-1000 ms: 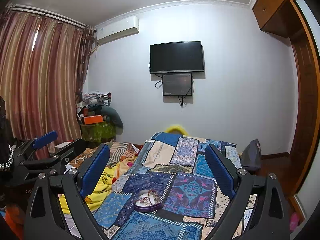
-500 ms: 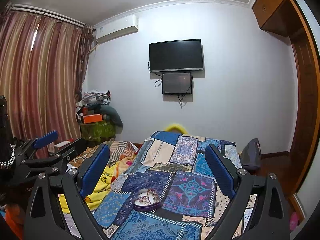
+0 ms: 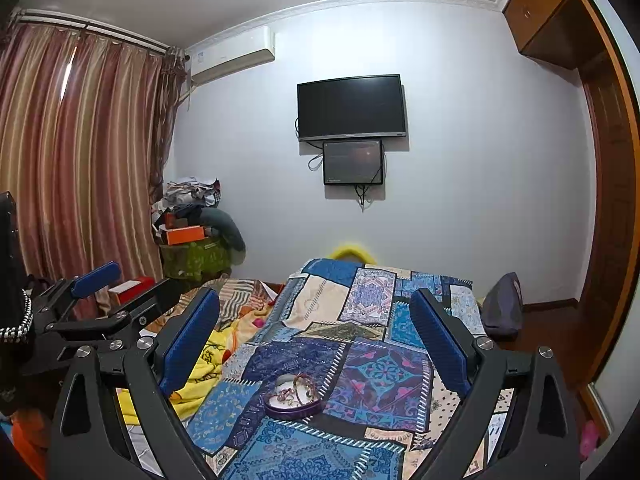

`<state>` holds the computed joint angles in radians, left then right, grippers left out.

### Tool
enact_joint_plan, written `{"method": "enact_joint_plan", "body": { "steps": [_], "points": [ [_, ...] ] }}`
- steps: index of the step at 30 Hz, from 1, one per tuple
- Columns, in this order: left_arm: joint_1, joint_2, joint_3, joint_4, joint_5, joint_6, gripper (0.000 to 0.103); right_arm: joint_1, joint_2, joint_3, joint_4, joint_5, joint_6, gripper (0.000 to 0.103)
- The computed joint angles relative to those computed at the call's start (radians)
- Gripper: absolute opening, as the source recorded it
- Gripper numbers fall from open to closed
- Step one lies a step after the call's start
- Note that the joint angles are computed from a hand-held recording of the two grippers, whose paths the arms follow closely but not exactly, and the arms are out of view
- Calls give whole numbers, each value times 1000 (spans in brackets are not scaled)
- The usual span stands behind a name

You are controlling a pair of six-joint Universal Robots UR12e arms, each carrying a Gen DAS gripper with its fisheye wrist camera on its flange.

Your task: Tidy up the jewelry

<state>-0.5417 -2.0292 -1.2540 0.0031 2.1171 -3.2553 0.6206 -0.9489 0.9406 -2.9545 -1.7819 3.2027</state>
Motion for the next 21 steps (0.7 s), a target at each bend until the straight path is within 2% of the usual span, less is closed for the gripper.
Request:
{"method": "enact_joint_plan", "body": {
  "steps": [21],
  "points": [
    [6,-3,3,-22,-23,-9,102,-2,1,1,7,4,-2,95]
  ]
}}
